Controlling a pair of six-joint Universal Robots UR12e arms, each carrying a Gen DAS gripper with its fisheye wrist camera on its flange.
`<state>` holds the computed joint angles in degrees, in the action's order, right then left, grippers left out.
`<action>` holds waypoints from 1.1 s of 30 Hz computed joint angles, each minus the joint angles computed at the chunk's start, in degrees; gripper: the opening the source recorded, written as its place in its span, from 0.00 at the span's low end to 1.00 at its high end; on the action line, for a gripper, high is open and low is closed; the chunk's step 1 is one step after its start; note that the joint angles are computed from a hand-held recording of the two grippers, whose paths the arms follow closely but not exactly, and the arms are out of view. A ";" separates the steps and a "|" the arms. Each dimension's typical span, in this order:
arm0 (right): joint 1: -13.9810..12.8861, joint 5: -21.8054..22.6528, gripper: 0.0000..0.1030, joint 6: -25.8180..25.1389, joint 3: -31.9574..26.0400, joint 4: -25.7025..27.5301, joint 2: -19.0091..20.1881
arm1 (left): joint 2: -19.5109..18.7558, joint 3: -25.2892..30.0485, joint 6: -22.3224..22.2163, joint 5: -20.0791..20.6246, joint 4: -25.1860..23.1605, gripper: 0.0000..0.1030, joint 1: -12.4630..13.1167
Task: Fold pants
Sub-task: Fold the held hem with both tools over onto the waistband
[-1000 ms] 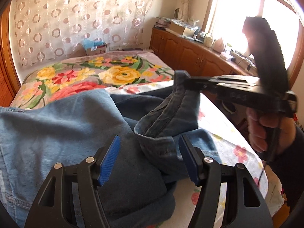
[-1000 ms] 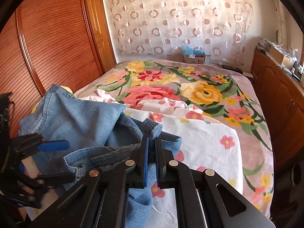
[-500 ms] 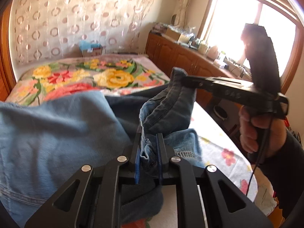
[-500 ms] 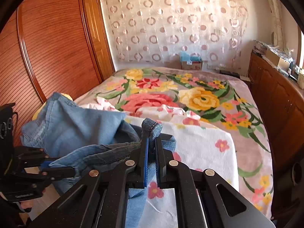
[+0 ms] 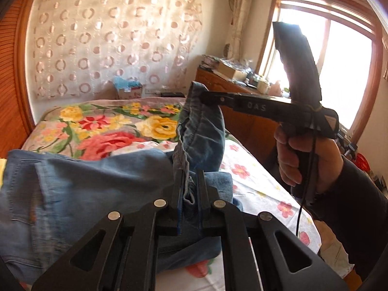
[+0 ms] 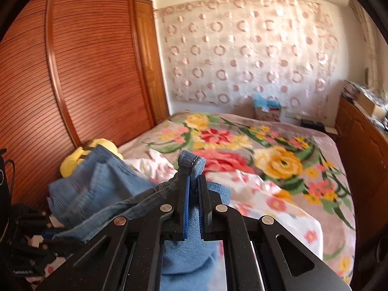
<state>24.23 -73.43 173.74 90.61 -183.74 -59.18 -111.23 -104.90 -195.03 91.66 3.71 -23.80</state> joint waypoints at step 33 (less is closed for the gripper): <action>8.26 0.91 0.19 -11.62 -33.52 30.97 17.81 | 4.67 -15.37 -9.82 2.93 4.31 0.09 8.32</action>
<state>32.49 -72.52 162.12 57.08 -152.78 -41.37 -106.56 -120.27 -204.84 94.59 8.01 -15.48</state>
